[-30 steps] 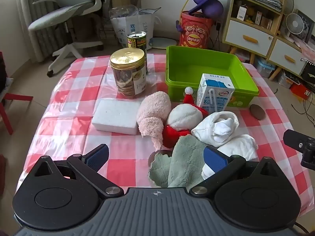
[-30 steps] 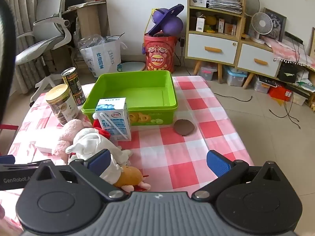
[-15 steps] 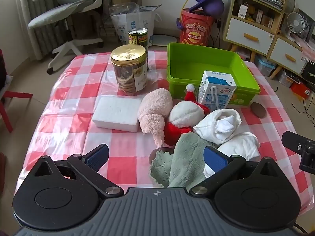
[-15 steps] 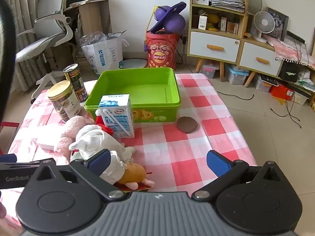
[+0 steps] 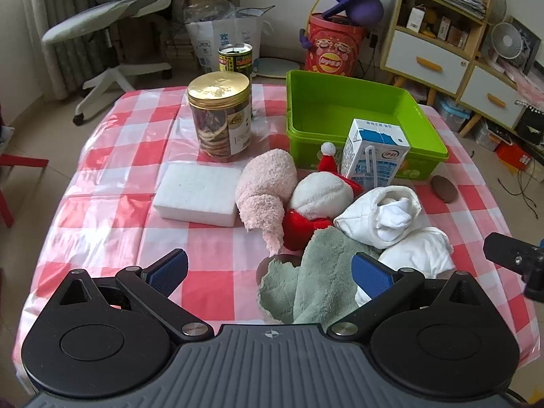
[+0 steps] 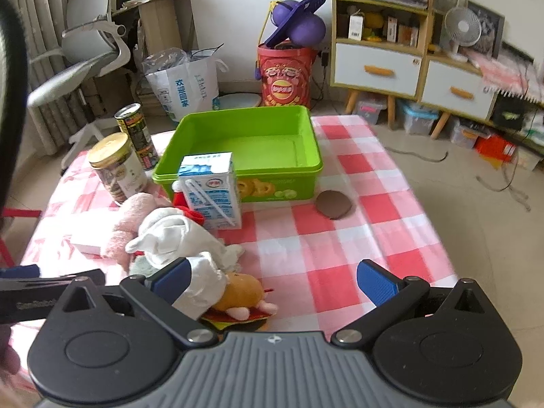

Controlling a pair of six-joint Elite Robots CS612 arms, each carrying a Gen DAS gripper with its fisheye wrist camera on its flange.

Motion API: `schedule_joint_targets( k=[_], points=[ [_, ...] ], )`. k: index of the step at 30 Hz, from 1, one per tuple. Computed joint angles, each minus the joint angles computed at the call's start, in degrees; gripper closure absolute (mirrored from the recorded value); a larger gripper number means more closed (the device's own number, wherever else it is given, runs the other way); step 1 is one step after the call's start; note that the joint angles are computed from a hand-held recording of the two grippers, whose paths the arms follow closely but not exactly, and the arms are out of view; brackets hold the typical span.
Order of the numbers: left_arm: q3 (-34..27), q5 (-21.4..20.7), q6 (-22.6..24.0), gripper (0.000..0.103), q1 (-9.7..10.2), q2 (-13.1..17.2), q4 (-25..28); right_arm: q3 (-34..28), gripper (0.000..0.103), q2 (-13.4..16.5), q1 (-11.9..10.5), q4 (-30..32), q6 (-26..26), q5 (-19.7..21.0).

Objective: Organize soft objects
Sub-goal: 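Move left tool to the pink fuzzy plush while right tool reaches the white cloth, then close left tool on the pink fuzzy plush while right tool grasps the white cloth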

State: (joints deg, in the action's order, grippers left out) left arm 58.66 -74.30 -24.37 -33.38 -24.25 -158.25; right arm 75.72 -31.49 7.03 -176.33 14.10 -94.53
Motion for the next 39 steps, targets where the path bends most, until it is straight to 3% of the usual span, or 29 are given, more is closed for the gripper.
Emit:
schedule_joint_targets(
  k=[4,7,10,13,19,29,34,39],
  points=[
    [0.2,-2.6,2.8,0.005,0.77,0.6,-2.4,0.0,0.014,0.4,-0.6,-0.8,1.5,3.9],
    [-0.1,-5.7,3.6,0.005,1.73,1.3,-3.9,-0.8,0.014,1.0,-1.4,-0.6,3.2,10.3],
    [-1.0,-9.5,2.7,0.005,2.89,2.1,-4.2,-2.2,0.015,2.1,-2.1,-0.5,4.8,16.4],
    [-1.9,-11.4,0.8,0.005,3.78,2.9,-5.4,-3.7,0.018,3.3,-2.3,-1.3,5.3,18.8],
    [-5.0,-13.6,-2.2,0.012,4.84,5.7,-10.3,-8.4,0.024,6.5,-2.3,-2.8,7.1,20.7],
    [-12.2,-14.6,-0.4,0.045,5.04,10.3,-9.3,-13.2,0.038,10.2,-3.3,-1.9,14.4,29.7],
    [-14.4,-13.5,1.6,0.052,4.86,11.6,-7.8,-14.4,0.046,10.6,-2.8,0.9,12.3,28.2],
    [-16.0,-10.7,2.4,0.054,4.49,12.6,-7.4,-15.3,0.068,11.2,-2.9,3.5,12.4,27.4]
  ],
)
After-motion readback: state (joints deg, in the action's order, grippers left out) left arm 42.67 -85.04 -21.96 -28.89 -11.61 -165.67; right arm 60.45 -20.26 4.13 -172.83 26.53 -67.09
